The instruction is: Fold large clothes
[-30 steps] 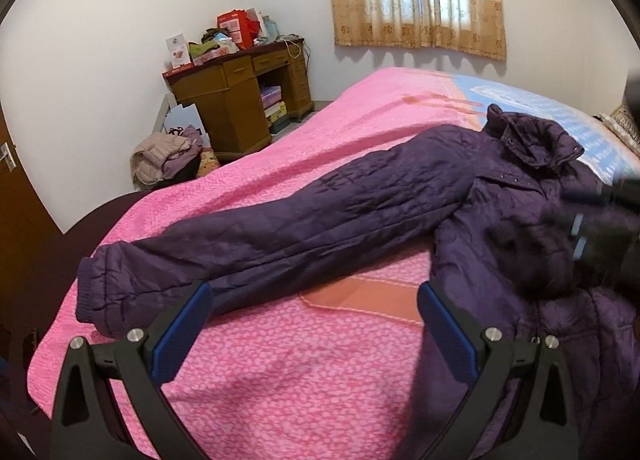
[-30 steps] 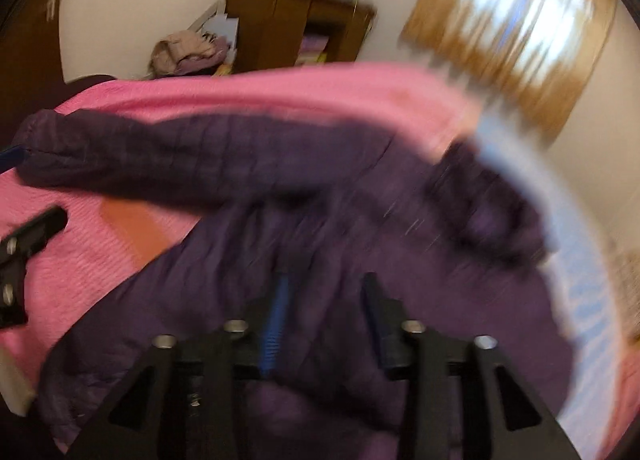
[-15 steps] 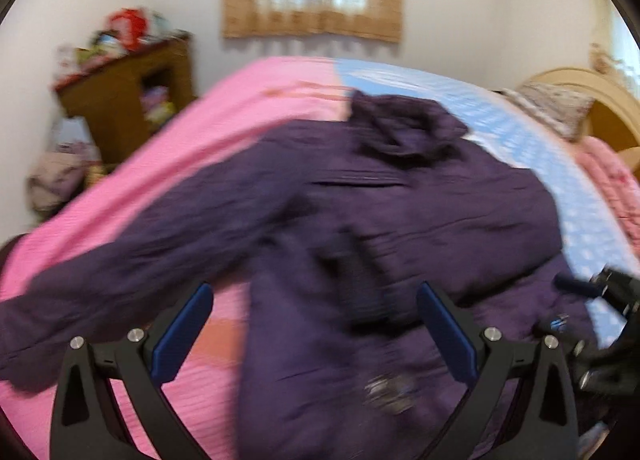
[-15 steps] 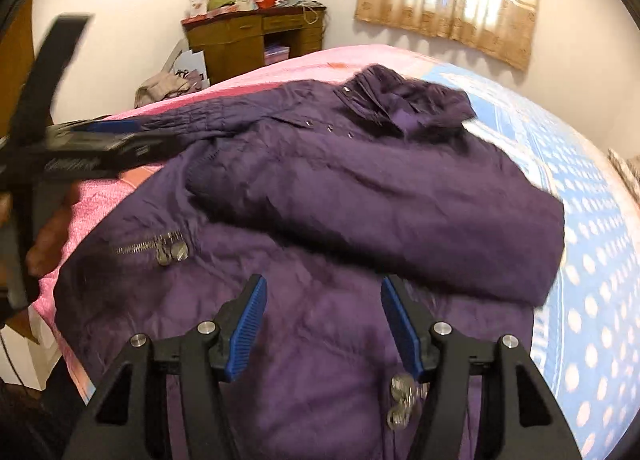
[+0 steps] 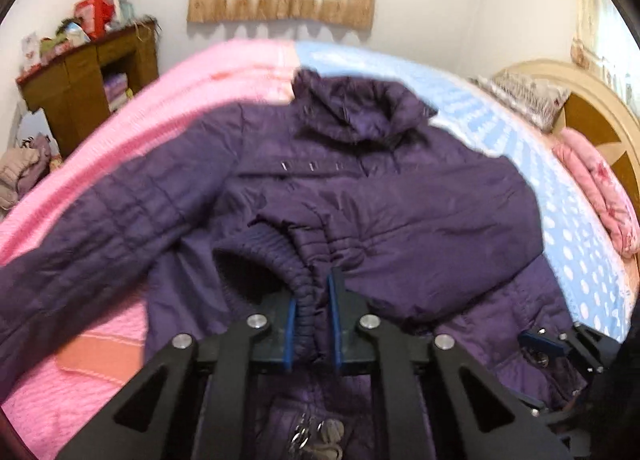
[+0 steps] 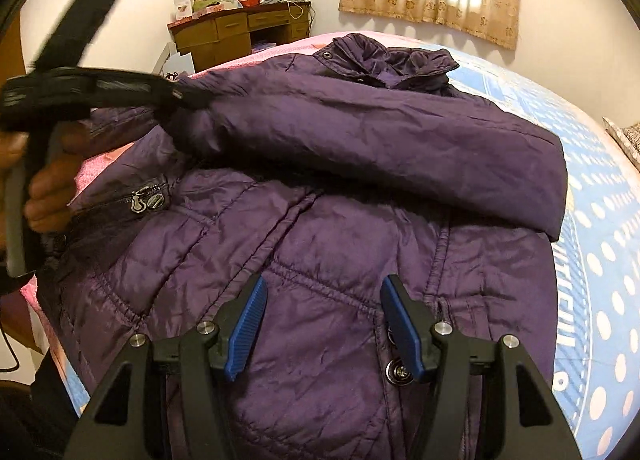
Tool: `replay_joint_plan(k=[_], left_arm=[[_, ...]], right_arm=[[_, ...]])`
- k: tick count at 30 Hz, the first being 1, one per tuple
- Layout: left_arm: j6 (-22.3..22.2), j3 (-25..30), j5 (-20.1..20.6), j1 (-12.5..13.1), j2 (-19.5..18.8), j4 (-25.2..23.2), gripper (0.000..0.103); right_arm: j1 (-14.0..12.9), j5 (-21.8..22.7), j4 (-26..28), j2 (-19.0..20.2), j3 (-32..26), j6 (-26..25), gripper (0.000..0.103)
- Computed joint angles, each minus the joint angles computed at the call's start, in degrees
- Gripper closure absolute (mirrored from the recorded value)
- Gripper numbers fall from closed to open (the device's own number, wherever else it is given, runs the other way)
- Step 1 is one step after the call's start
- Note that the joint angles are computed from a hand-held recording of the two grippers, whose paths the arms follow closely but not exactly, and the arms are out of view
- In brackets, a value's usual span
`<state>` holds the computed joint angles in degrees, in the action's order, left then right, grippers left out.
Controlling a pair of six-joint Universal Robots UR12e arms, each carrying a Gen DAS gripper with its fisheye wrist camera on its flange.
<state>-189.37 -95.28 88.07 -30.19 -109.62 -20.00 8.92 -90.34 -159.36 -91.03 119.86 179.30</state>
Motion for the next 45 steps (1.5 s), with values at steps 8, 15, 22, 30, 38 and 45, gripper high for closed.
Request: replay_joint_plan(k=[8,15,22,30,38,45], left_arm=[[3.05,-3.4,2.09,0.48,1.97,-0.74,0.087],[7.27,-3.39,16.03,-2.43,2.21,7.78,0.026],[10.75,4.29,23.04,-5.28,-4.31,11.73,0.006],[13.32,10.93,27.54,-6.84,-10.93,2.53,0.006],[10.45,12.77,24.9,-6.32,-11.55,-7.14,0.0],[7.75,13.44,23.02,-6.05,-11.76,-9.49,0.0]], right_arm=[[-0.65,1.21,3.71,-0.61,-0.82,0.09,0.041],[-3.94,-3.27,2.16,-3.51,-2.91,2.07,0.04],[-6.6,-11.6,-8.74,4.0,-8.86,4.54,0.03],[-7.6,-11.14,-4.0,10.69,-11.47,0.73,0.029],[-9.69,-6.26,-0.57,11.27,-10.88,3.21,0.024],[-9.15,-7.63,0.4,11.55,-11.27,3.34,0.022]])
